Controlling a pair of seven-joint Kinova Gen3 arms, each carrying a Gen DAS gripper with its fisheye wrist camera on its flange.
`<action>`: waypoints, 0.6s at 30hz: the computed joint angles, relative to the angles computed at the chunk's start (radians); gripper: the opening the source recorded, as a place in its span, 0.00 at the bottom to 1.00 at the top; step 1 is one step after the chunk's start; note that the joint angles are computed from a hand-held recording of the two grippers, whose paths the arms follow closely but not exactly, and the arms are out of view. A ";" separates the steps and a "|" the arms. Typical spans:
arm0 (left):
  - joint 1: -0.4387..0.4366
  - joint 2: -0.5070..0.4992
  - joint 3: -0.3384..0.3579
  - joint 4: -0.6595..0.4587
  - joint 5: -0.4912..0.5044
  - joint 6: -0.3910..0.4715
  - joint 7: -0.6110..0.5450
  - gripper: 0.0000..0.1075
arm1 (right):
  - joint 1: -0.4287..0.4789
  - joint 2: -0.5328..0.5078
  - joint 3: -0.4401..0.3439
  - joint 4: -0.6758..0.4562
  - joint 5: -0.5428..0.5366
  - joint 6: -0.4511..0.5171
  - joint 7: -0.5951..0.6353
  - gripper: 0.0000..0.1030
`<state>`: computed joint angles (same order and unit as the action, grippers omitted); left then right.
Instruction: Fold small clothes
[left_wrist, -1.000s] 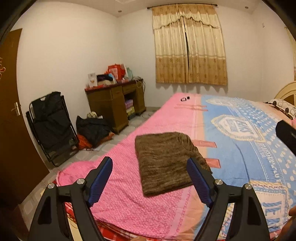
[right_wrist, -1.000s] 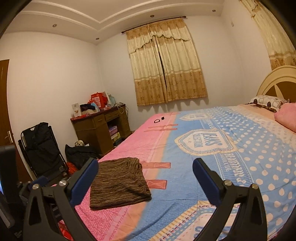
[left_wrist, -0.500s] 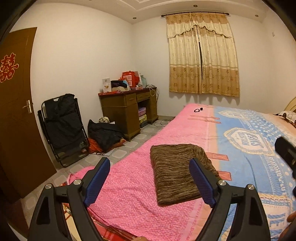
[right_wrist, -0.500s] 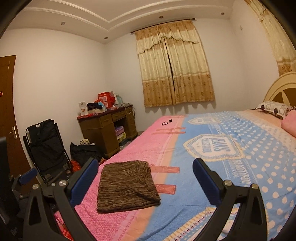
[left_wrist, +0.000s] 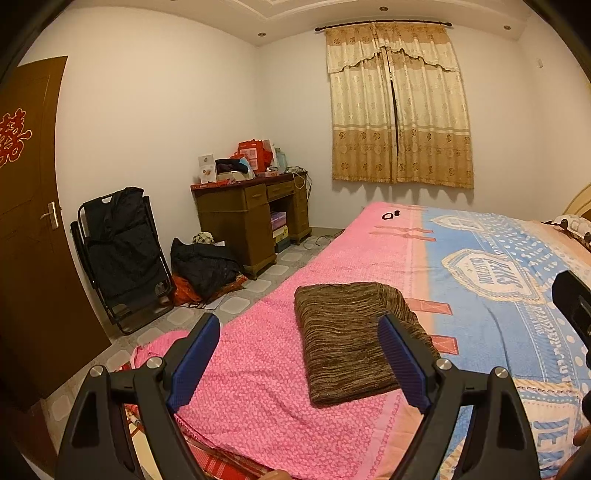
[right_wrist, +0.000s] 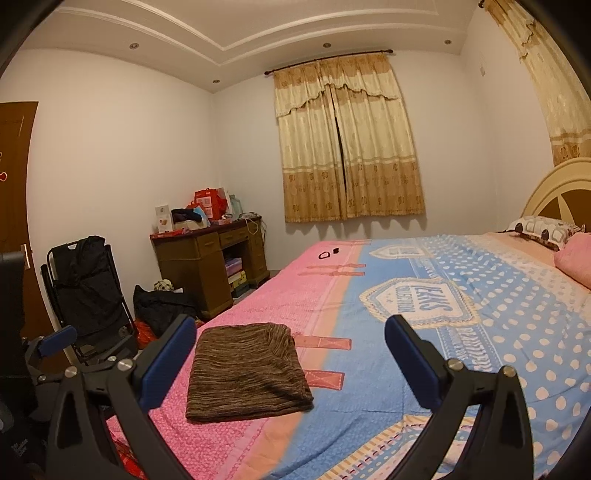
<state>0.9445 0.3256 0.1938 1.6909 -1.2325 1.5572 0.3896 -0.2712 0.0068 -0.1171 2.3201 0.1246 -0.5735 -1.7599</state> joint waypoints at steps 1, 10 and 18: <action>0.001 -0.001 0.001 0.001 -0.001 0.001 0.001 0.82 | -0.001 0.000 0.000 0.000 -0.001 0.002 0.002 1.00; 0.005 0.003 0.002 -0.004 -0.003 0.001 -0.012 0.82 | 0.010 0.005 0.007 -0.010 0.049 0.027 -0.054 1.00; 0.004 0.010 -0.002 -0.015 0.007 -0.001 -0.024 0.82 | 0.020 0.009 0.011 -0.010 0.060 0.030 -0.070 1.00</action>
<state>0.9487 0.3359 0.1915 1.6761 -1.2256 1.5564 0.3658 -0.2507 0.0158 -0.1065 2.3098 0.1848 -0.5431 -1.8304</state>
